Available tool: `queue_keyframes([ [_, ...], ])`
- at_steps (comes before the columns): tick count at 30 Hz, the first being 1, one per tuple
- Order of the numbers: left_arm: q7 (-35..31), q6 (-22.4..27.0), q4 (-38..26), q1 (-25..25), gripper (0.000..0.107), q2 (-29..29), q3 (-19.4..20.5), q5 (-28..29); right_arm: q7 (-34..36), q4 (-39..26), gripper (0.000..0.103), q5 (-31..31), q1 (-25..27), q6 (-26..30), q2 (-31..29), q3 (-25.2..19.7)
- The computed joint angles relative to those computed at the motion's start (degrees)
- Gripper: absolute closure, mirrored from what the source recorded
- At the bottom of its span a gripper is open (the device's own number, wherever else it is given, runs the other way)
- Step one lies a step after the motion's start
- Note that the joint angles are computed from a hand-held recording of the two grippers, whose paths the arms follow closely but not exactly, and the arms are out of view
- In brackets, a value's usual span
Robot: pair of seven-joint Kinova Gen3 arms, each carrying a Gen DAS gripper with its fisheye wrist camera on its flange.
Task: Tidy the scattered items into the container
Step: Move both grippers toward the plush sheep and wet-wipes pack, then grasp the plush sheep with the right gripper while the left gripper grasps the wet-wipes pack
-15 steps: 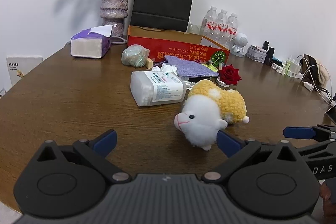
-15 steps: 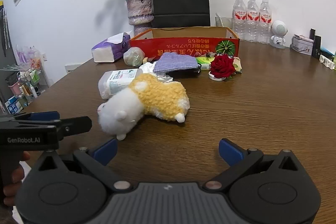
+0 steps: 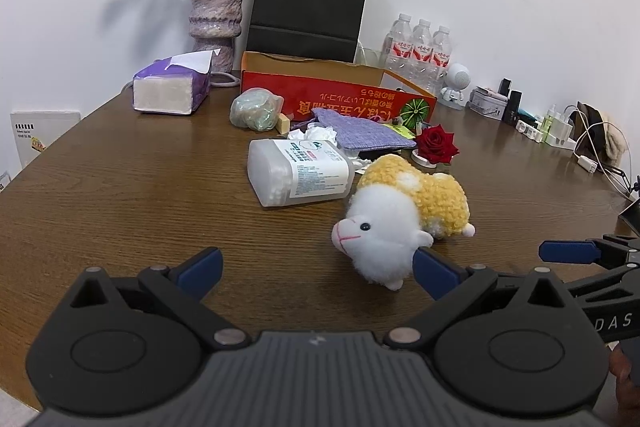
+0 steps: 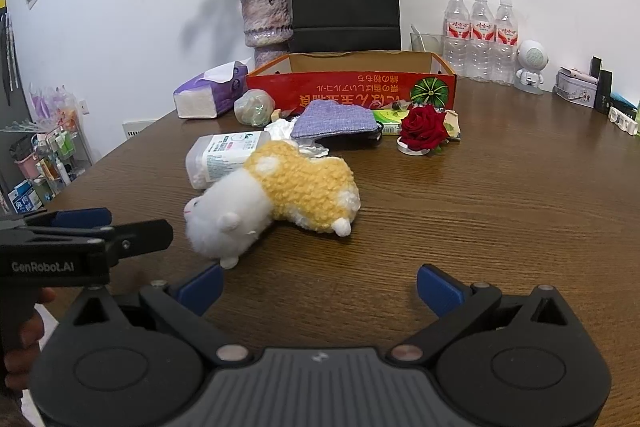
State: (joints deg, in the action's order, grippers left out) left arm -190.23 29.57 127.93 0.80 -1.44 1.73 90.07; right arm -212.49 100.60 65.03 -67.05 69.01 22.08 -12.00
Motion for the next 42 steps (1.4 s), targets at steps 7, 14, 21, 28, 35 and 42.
queue_keyframes([
  [7,0.1,0.1,0.0,0.0,0.004,0.0,0.0,0.1,0.7,-0.1,0.0,-0.2,0.4,-0.4,0.0,0.0],
  [14,-0.2,0.1,0.2,0.0,0.004,0.2,0.0,0.5,0.8,-0.2,0.0,-0.3,0.4,-0.6,0.1,0.1],
  [21,0.2,0.8,0.2,-0.5,0.004,0.5,-0.4,-0.1,1.7,-0.8,0.0,-0.9,0.6,-1.3,0.4,0.3],
  [28,-1.2,2.2,0.8,-2.0,0.004,1.0,-1.6,1.6,3.8,-2.5,0.0,-2.1,1.3,-2.1,1.2,0.9],
  [35,-4.7,3.0,-1.1,-4.1,0.004,3.6,-2.7,6.0,6.1,-5.6,0.0,-2.9,2.8,-5.0,1.8,2.5],
  [42,-1.9,2.8,-6.9,-4.0,0.004,6.8,-2.5,4.4,8.4,-9.6,0.01,-10.2,9.5,-17.7,1.8,4.2],
])
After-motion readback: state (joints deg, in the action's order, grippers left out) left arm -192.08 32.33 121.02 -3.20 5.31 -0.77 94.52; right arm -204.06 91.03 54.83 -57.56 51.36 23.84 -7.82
